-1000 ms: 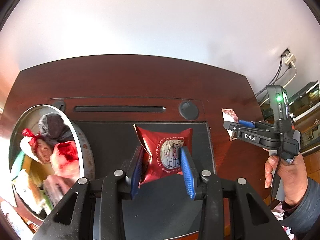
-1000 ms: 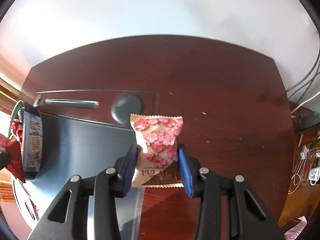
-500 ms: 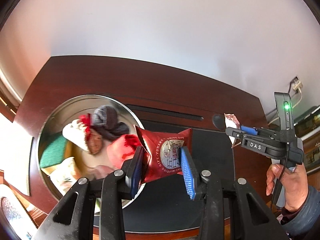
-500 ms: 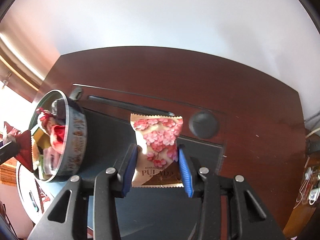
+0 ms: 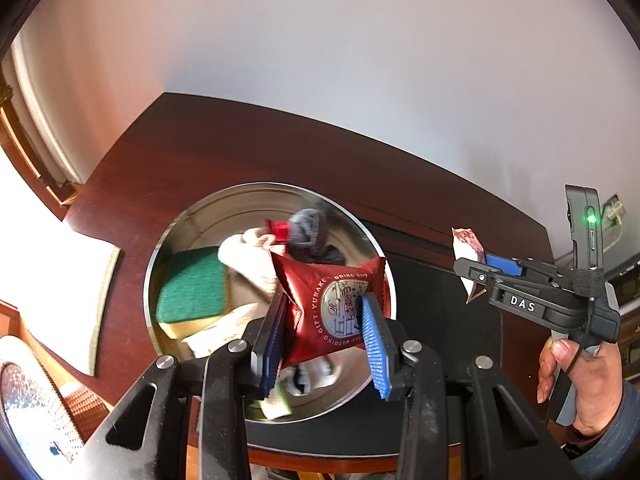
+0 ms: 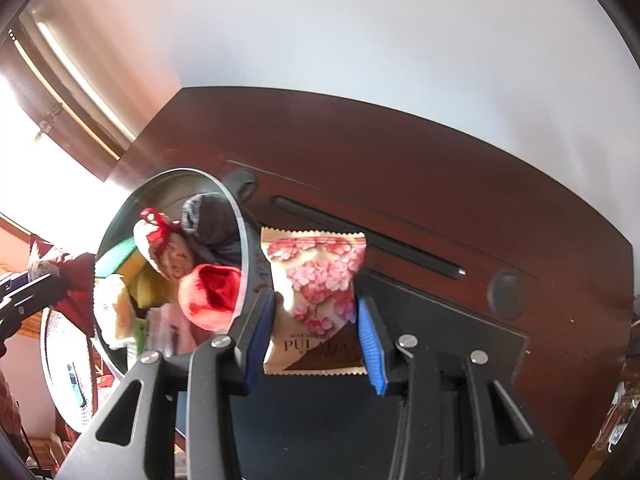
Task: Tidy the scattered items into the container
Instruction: 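Carry the red packet with the left tool while the right tool carries the pink packet to the tin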
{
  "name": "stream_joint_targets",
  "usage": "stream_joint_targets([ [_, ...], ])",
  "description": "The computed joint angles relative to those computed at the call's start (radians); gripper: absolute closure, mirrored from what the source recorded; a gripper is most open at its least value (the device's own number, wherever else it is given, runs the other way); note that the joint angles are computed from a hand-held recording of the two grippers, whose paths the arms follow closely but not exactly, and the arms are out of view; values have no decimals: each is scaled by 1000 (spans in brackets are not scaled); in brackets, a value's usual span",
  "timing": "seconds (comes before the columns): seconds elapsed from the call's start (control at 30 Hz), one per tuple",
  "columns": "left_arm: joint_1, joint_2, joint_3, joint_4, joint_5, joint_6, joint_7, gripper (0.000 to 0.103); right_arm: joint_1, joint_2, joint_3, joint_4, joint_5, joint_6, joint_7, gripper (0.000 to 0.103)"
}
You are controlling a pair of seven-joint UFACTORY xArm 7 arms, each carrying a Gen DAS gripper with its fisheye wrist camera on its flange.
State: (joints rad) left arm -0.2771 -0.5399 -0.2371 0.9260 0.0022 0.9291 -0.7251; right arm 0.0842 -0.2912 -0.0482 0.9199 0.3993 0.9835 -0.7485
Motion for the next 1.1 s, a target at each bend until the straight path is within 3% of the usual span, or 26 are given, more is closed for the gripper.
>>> stream_joint_targets([
  [0.5,54,-100,48,-113,-6,37,27,64,127,-29,83,-60,29,-33,37,62],
  [1.1,73,-139,68,-206,-37,45,29,63,245,-55,142,-158,-43,-102,63,62],
])
